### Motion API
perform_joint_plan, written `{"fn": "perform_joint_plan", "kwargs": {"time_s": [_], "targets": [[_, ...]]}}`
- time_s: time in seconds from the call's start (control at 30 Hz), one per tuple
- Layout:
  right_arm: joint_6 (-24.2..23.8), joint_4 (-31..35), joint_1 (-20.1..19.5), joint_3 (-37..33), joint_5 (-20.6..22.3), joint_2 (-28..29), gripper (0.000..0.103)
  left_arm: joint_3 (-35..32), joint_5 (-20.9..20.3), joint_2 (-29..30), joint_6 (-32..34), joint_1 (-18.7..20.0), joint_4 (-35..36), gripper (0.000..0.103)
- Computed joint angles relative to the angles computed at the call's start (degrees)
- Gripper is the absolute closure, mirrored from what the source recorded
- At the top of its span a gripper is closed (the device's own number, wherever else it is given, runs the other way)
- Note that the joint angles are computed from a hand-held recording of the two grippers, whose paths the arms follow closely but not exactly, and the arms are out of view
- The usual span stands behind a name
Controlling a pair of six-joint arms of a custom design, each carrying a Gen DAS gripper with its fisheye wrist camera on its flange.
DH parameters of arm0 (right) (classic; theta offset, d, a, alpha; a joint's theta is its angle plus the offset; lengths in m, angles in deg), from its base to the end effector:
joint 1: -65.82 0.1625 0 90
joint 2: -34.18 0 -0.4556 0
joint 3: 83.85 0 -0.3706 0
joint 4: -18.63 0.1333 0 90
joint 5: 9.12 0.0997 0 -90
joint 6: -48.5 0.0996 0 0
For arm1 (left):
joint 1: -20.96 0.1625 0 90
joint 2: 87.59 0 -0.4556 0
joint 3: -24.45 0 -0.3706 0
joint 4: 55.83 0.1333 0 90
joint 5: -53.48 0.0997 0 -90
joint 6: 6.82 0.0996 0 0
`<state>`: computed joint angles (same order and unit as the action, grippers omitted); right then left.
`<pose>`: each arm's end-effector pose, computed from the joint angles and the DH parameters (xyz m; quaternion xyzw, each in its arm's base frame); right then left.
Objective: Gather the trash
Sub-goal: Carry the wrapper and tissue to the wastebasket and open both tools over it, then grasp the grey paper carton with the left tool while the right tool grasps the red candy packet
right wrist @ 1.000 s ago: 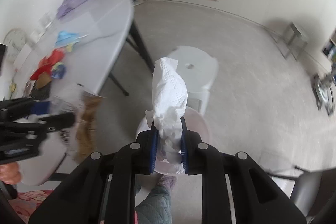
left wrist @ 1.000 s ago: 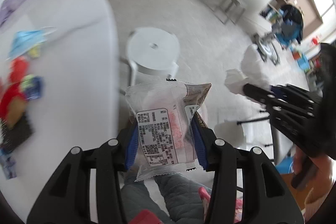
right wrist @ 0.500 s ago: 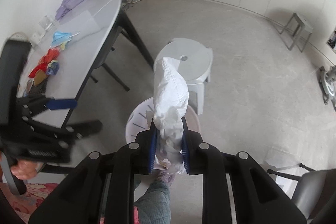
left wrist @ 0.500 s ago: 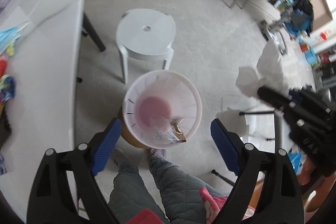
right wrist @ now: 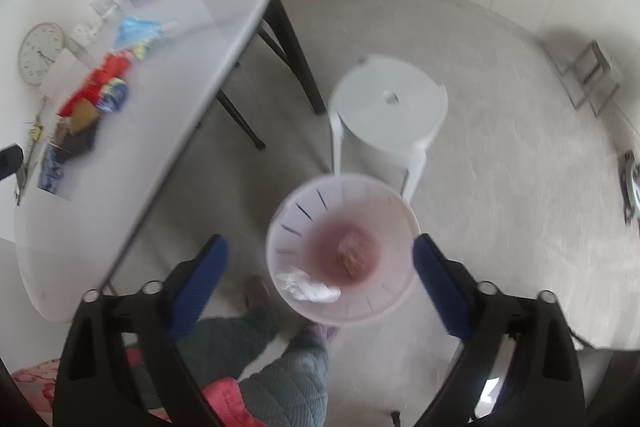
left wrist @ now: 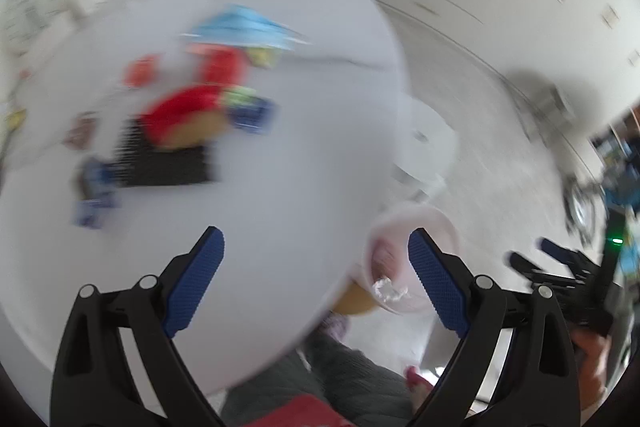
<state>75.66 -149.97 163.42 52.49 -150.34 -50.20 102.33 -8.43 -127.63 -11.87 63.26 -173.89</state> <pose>0.1068 -0.3793 0.3130 -0.2472 -0.8478 0.3239 0.3394 -0.4148 -0.6211 0.1247 0.3708 0.8929 -0.0333 0.2534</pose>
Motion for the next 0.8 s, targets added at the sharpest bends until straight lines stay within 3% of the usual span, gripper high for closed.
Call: {"fn": "perform_joint_plan", "kwargs": {"time_s": [0.17,0.33,0.53,0.67,0.8], "targets": [[-4.58,-3.54,4.51,-8.33,0.88,5.99,0.004,-2.95,7.37,-1.63,-0.04,4.19,-0.97,0.011],[-9.15,-3.91,7.41,-19.29,2.37,13.85,0.003,-9.02,11.93,0.35,-1.53,9.85,0.11,0.011],[-14.5,-0.01,8.93,-31.92,4.19,23.31,0.003,-16.48,11.87,5.08,0.14,14.04,3.89,0.011],[-14.73,4.58,9.19,-38.38,3.95,27.95,0.003,-20.93,10.14,8.07,1.99,15.84,6.45,0.013],[-13.54,8.58,9.09,-42.52,4.58,30.71,0.003,-25.63,8.68,10.86,2.39,17.2,10.51,0.022]]}}
